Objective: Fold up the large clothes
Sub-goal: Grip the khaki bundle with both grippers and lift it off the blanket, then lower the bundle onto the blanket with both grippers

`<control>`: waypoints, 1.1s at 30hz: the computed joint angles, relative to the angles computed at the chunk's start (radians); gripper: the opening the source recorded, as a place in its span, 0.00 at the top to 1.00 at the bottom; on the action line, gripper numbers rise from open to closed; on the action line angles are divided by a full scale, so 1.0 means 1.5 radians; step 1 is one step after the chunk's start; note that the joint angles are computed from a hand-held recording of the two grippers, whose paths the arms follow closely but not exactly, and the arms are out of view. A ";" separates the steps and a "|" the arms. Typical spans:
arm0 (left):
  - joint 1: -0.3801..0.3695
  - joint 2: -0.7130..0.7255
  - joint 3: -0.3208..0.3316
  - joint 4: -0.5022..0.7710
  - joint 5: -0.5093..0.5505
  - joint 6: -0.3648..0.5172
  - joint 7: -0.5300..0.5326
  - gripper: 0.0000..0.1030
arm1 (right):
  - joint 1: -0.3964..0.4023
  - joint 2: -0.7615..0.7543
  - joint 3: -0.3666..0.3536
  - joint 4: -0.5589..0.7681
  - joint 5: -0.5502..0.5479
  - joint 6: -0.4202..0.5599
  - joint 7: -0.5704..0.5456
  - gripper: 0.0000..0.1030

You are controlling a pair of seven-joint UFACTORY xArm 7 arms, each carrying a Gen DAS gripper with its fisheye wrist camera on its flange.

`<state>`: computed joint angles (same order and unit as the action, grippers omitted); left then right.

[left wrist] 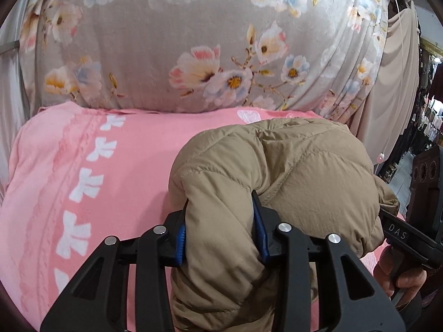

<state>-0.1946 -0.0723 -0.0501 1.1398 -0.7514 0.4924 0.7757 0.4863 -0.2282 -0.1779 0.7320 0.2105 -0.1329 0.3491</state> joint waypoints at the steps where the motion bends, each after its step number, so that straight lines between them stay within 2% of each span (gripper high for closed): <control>1: 0.001 0.004 0.002 0.010 -0.003 -0.001 0.006 0.65 | -0.016 0.014 0.015 0.018 -0.008 -0.004 -0.002 0.86; 4: 0.008 0.019 0.005 0.041 -0.012 -0.013 0.023 0.66 | -0.033 0.054 0.034 0.065 -0.026 -0.020 -0.004 0.86; 9: 0.027 0.049 0.003 0.094 -0.029 -0.036 0.057 0.67 | -0.130 0.138 0.139 0.161 -0.038 -0.059 -0.034 0.86; 11: 0.040 0.072 0.002 0.125 -0.035 -0.042 0.069 0.68 | -0.118 0.177 0.140 0.214 0.014 -0.065 -0.105 0.86; 13: 0.056 0.096 -0.003 0.157 -0.041 -0.045 0.077 0.68 | -0.117 0.216 0.142 0.263 0.011 -0.072 -0.122 0.86; 18: 0.104 0.172 -0.032 0.254 -0.072 -0.075 0.117 0.68 | -0.153 0.335 0.178 0.400 -0.065 -0.101 -0.101 0.86; 22: 0.160 0.229 -0.084 0.307 -0.164 -0.105 0.226 0.68 | -0.198 0.443 0.228 0.498 -0.140 -0.146 -0.081 0.86; 25: 0.188 0.299 -0.108 0.343 -0.205 -0.117 0.283 0.68 | -0.174 0.511 0.202 0.554 -0.143 -0.129 -0.082 0.86; 27: 0.187 0.338 -0.101 0.349 -0.162 -0.120 0.247 0.68 | -0.184 0.543 0.217 0.562 -0.150 -0.086 -0.074 0.86; 28: 0.177 0.357 -0.079 0.336 -0.114 -0.111 0.201 0.68 | -0.198 0.554 0.236 0.547 -0.156 -0.064 -0.069 0.86; 29: 0.180 0.361 -0.075 0.318 -0.094 -0.101 0.182 0.68 | -0.204 0.555 0.246 0.530 -0.155 -0.047 -0.065 0.86; 30: 0.188 0.360 -0.075 0.293 -0.080 -0.088 0.170 0.68 | -0.228 0.555 0.279 0.499 -0.157 -0.035 -0.060 0.86; 31: 0.194 0.352 -0.075 0.255 -0.070 -0.093 0.166 0.67 | -0.272 0.552 0.332 0.455 -0.160 -0.042 -0.053 0.86; 33: 0.217 0.321 -0.091 0.166 -0.075 -0.125 0.184 0.57 | -0.347 0.547 0.420 0.385 -0.168 -0.052 -0.029 0.83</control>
